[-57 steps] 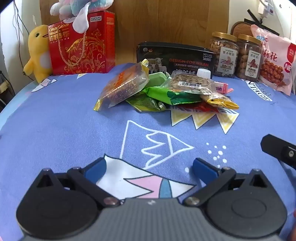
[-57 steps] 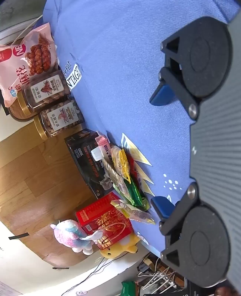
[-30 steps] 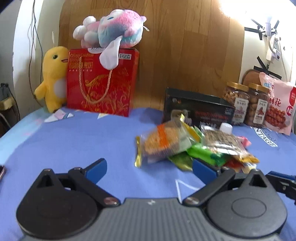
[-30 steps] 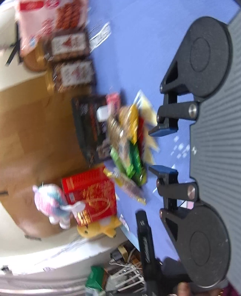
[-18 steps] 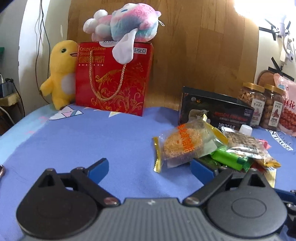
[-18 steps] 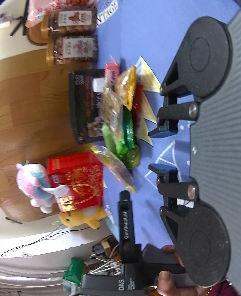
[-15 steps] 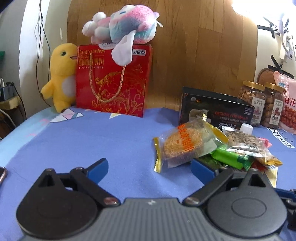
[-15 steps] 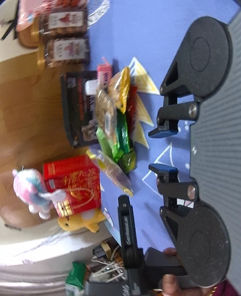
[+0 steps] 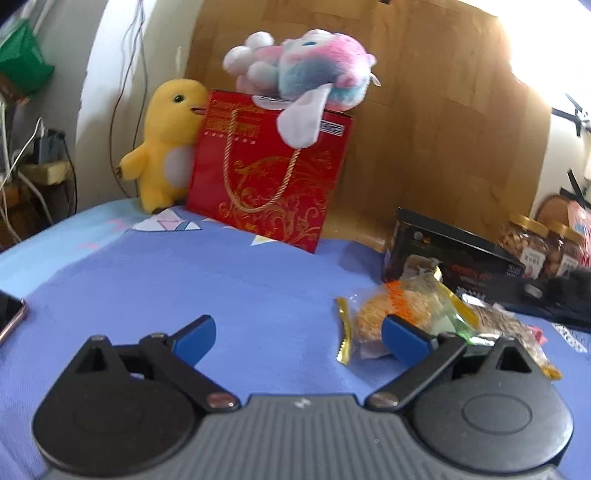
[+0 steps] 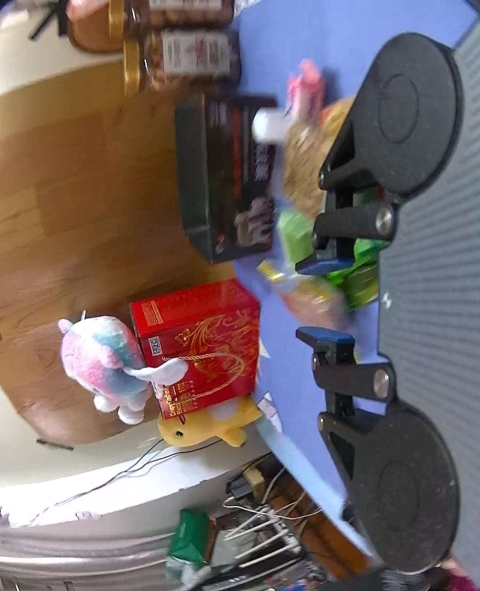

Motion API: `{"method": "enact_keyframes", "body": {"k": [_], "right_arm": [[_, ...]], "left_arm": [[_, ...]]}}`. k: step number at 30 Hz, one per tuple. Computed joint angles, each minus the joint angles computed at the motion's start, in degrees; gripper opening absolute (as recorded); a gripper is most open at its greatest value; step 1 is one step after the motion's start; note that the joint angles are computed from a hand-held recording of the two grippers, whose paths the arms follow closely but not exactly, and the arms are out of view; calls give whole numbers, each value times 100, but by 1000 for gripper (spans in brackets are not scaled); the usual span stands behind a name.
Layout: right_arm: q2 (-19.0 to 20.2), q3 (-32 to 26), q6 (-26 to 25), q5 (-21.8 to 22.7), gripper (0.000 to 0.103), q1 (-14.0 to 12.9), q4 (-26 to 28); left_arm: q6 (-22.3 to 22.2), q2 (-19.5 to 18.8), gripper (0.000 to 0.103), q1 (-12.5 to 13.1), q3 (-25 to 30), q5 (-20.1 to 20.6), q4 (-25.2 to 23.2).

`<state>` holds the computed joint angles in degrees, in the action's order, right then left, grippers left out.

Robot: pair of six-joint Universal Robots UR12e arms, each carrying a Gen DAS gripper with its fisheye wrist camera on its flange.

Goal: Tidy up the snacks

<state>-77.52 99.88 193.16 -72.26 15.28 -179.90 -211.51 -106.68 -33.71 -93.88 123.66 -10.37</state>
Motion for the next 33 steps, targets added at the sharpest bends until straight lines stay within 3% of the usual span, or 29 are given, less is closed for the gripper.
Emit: {"method": "enact_keyframes", "body": {"k": [2,3,4,5,11,13,16,19,20,21,23,25,28,31,33], "right_arm": [[169,-271,2,-158,34,59,416],[222,-374,69,-185,28,65,731],[240,-396,211,10,18,19,942],[236,-337,416,295,15,-52,965],[-341,514,554,809,10,-290,452],[-639,894,496,871,10,-410,305],[-1056,1418,216,479,11,-502,164],[-1313,1698,-252,-171,28,-454,181],[-1361,1778,-365,-151,47,-488,109],[-1370,1846,-461,-95,59,-533,-26],[-1403,1923,-750,-55,67,-545,-129],[-1368,1875,-1137,-58,67,-508,-53],[-1233,1654,-1602,73,67,-479,305],[-1144,1471,-2258,209,65,-461,792],[-1099,1419,-2495,249,50,-425,908]], "left_arm": [[-77,9,99,15,-19,-2,22],[-115,17,99,22,-33,-14,28],[-163,29,99,38,-51,-51,37],[-210,43,98,54,-71,-97,52],[-309,102,96,142,-188,-518,274],[-206,126,95,190,-260,-831,503],[33,162,92,283,-358,-1504,808],[315,197,90,385,-392,-2428,882],[343,208,89,416,-387,-2765,839],[304,219,87,443,-376,-3122,778],[133,221,86,480,-352,-3745,663],[126,194,80,470,-228,-4210,293],[359,117,66,354,78,-4199,-474],[437,70,49,326,237,-4424,-921],[470,46,42,295,285,-4421,-1075]]}}
